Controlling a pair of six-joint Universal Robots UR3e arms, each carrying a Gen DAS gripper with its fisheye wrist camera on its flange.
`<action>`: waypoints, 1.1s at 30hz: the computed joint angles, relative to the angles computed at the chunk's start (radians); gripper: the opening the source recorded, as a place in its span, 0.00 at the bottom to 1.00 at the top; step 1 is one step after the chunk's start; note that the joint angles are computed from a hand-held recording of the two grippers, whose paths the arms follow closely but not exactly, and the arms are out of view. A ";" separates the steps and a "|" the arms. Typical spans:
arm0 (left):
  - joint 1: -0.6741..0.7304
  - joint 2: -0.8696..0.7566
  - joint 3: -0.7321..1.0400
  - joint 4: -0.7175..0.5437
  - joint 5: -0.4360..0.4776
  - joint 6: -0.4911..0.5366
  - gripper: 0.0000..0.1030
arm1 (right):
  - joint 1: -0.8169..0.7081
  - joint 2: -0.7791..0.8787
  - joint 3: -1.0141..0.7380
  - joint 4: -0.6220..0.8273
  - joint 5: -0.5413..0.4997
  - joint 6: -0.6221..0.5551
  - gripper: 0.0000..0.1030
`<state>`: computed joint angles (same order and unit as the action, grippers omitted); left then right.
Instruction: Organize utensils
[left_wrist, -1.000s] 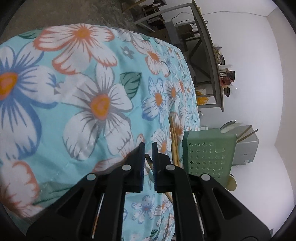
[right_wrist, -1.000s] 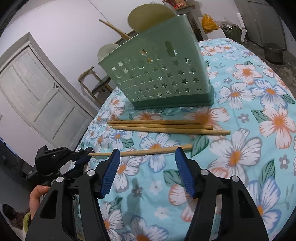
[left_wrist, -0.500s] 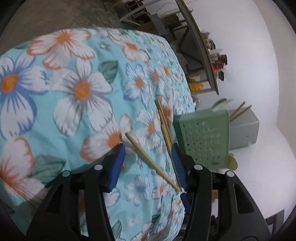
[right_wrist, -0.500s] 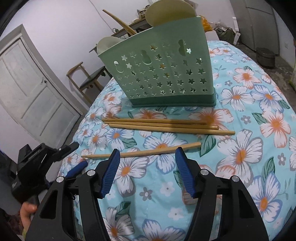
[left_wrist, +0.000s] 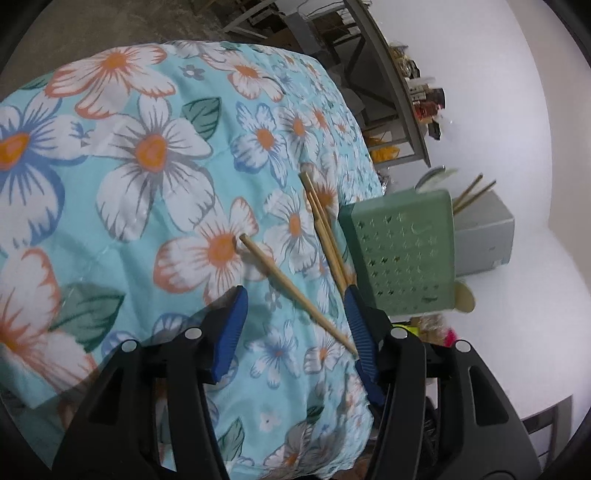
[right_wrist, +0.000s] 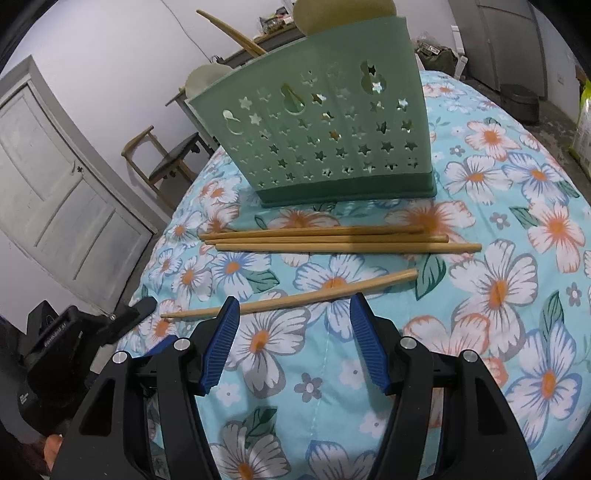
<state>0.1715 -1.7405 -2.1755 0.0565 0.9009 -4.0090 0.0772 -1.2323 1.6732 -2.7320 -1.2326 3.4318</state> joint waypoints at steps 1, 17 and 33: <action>-0.014 -0.002 0.011 -0.009 0.020 0.006 0.50 | -0.001 -0.012 0.019 -0.022 -0.009 -0.003 0.59; -0.198 -0.165 0.256 -0.021 0.353 -0.150 0.44 | -0.201 -0.088 0.335 -0.323 0.249 0.053 0.59; -0.178 -0.198 0.267 -0.048 0.278 -0.174 0.14 | -0.271 -0.240 0.548 -0.402 0.242 0.061 0.59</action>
<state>-0.0064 -1.9381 -1.9089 0.0087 1.1790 -4.1831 -0.1942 -1.4728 2.2211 -3.1342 -0.9901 3.4925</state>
